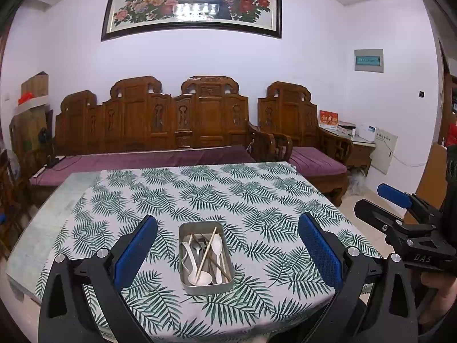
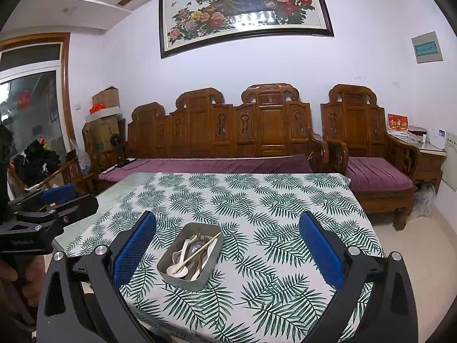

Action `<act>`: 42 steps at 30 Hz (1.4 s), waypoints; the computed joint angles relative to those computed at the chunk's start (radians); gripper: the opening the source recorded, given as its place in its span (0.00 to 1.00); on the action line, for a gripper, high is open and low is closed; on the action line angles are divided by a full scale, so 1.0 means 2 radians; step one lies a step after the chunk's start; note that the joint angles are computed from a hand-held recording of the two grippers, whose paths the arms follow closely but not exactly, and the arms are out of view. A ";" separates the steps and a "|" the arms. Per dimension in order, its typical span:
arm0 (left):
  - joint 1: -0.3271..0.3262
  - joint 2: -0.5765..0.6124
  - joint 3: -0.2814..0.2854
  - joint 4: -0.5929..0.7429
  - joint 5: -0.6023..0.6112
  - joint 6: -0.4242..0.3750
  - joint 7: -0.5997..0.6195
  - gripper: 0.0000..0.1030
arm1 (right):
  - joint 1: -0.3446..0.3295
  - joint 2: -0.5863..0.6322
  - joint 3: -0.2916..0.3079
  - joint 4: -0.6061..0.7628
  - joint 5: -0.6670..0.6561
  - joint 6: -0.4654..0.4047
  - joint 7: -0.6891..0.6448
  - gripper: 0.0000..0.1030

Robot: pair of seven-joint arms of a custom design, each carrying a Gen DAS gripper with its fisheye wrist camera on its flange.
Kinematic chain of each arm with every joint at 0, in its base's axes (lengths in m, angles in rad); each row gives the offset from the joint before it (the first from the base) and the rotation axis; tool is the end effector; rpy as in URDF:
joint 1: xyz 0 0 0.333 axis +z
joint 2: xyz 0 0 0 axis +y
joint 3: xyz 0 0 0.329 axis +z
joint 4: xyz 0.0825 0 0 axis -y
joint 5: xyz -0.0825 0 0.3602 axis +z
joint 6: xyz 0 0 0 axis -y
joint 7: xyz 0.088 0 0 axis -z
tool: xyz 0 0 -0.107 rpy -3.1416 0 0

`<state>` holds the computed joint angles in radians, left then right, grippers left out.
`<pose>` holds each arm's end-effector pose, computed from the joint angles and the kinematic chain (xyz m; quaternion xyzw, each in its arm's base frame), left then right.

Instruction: Organize utensils

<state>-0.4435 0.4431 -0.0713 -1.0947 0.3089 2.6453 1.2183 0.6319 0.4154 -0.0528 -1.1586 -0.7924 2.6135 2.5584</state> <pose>0.6201 -0.3409 0.7196 -0.4954 0.6844 -0.4467 0.2943 0.5757 0.4083 0.6971 -0.6039 0.5564 -0.3428 0.4564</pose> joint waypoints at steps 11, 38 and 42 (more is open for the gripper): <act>-0.002 0.002 0.001 0.002 0.000 -0.002 -0.003 0.92 | 0.001 0.002 -0.001 0.003 0.001 -0.001 -0.001 0.98; -0.002 0.001 0.004 -0.003 0.006 0.001 -0.008 0.92 | 0.003 0.010 -0.001 0.015 0.010 -0.001 -0.008 0.98; -0.001 0.001 0.003 -0.004 0.006 0.003 -0.009 0.92 | 0.003 0.011 -0.003 0.014 0.011 0.002 -0.007 0.98</act>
